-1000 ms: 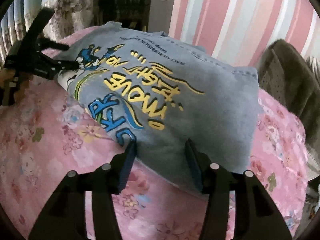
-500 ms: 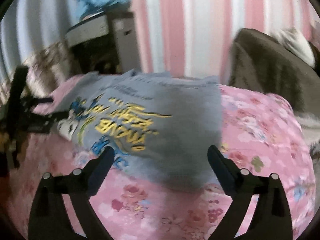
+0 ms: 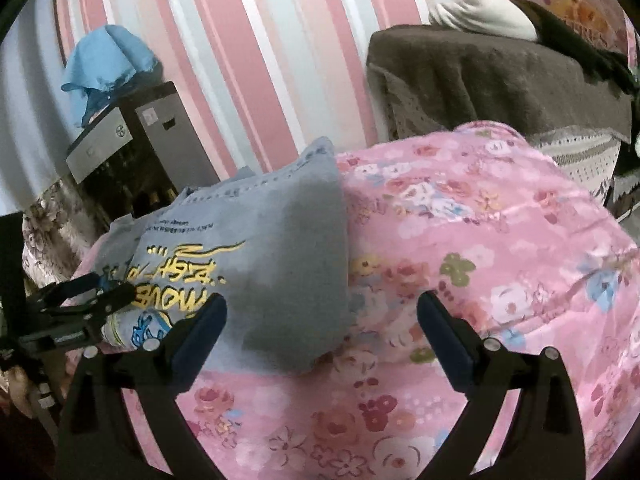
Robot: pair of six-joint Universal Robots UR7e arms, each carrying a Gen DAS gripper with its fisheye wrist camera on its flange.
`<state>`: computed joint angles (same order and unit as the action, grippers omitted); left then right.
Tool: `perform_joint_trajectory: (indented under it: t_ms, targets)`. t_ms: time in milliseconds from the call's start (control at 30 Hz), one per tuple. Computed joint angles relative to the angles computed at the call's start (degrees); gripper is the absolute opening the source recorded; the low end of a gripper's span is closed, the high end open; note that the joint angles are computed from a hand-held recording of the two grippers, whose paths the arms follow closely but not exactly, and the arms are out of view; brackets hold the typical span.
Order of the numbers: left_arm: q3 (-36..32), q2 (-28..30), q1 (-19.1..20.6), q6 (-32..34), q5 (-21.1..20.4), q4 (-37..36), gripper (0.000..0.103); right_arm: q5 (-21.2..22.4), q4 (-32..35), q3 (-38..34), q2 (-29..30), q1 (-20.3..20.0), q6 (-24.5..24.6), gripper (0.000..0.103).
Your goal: Fold large clothes
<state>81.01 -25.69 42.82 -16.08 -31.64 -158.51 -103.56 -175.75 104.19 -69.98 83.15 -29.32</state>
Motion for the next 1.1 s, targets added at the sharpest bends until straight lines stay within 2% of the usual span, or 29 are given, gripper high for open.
perform_joint_trajectory:
  t_ms: [33,67,133,233,433,867,900,967,1100]
  targets:
    - [-0.91,0.71,0.21,0.49,-0.33,0.0,0.095,-0.43,-0.37,0.0,0.23,0.09,-0.08,0.096]
    - [-1.48,1.1,0.39,0.92,-0.76,0.02,0.082,-0.49,-0.59,0.05,0.35,0.07,-0.15,0.096]
    - [-2.84,1.59,1.08,0.96,-2.36,1.61,0.066,-0.5,-0.65,0.15,0.46,0.03,-0.42,0.096]
    - [-4.22,2.66,1.77,0.87,-2.14,1.49,0.055,-1.43,-1.15,0.43,0.77,0.44,-0.89,0.096]
    - [-3.62,2.45,3.17,2.99,-4.55,-0.94,0.05,-1.94,-1.08,1.28,0.54,0.88,-1.0,0.096]
    - [-2.72,2.18,3.01,2.83,-4.93,-2.25,0.05,-2.84,5.04,-0.4,2.13,1.42,4.38,0.095]
    - [-2.61,2.13,2.99,2.67,-4.85,-2.4,0.049,-2.08,5.87,-0.64,2.23,1.34,5.12,0.092]
    - [-1.81,1.48,3.15,1.8,-4.95,-3.02,0.04,-1.68,8.32,-1.52,2.73,1.36,6.25,0.078]
    - [-0.17,0.13,3.29,0.97,-6.58,-3.95,0.039,-1.17,10.35,-2.72,3.59,1.36,8.85,0.07]
